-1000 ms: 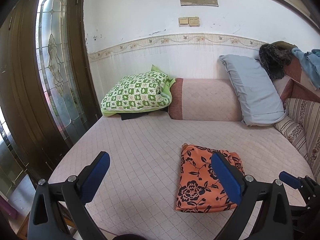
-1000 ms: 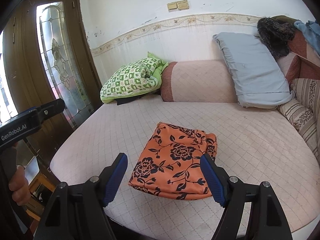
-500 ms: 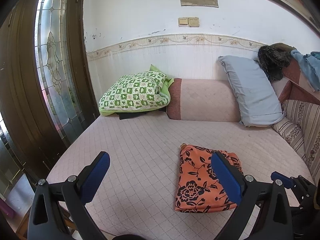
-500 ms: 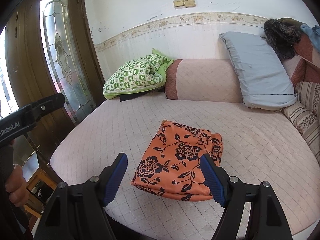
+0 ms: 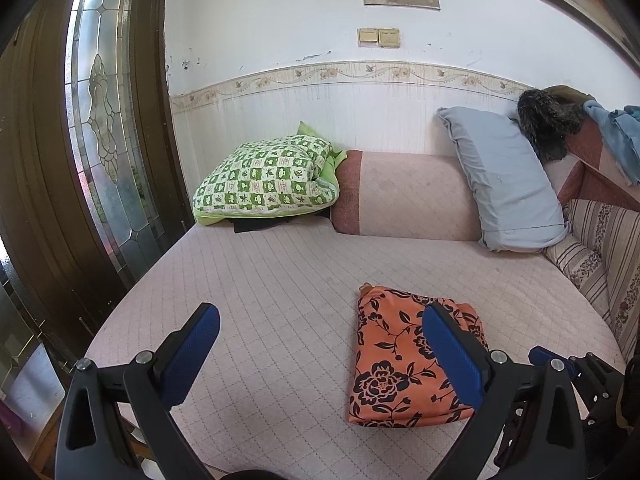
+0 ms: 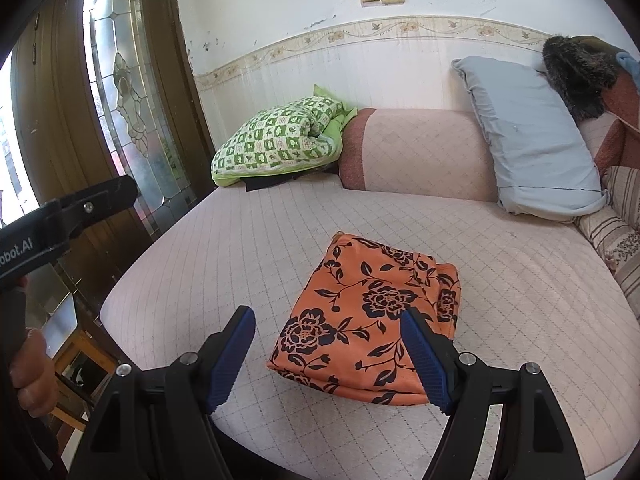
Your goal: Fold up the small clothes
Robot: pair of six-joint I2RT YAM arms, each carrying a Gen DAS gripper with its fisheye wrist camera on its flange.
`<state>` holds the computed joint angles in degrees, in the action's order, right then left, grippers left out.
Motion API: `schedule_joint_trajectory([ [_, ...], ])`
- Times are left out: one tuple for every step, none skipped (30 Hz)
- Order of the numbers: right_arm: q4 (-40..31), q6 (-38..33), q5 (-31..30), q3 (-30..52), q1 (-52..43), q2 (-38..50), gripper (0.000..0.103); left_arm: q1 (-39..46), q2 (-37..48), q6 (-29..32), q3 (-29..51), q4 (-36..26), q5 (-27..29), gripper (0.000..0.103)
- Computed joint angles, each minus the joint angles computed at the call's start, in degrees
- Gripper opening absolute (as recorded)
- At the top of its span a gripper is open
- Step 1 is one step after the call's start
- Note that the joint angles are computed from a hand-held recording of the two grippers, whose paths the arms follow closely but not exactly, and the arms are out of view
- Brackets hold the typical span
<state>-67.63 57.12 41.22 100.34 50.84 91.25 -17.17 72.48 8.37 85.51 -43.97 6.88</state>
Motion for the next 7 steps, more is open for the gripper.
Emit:
schedule_joint_trajectory([
  [0.3, -0.3, -0.2, -0.1, -0.3, 0.1, 0.078, 0.1, 0.2, 0.0, 0.0, 0.1, 0.5, 0.101],
  [0.5, -0.5, -0.4, -0.2, -0.4, 0.1, 0.078, 0.3, 0.4, 0.0, 0.0, 0.2, 1.5, 0.101],
  [1.0, -0.8, -0.8, -0.5, -0.6, 0.1, 0.078, 0.6, 0.4, 0.0, -0.2, 0.3, 2.9, 0.101],
  [1.3, -0.9, -1.1, -0.8, -0.8, 0.1, 0.078, 0.8, 0.5, -0.1, -0.4, 0.6, 3.9, 0.101],
  [1.7, -1.1, -1.4, -1.2, -1.1, 0.0, 0.078, 0.8, 0.5, -0.3, -0.7, 1.1, 4.1, 0.101],
  [2.2, -1.2, -1.7, -1.8, -1.3, -0.2, 0.078, 0.4, 0.6, -0.7, -1.3, 2.1, 3.5, 0.101],
  [2.6, -1.4, -2.0, -2.4, -1.6, -0.4, 0.078, 0.1, 0.9, -0.7, -1.5, 2.5, 2.8, 0.101],
])
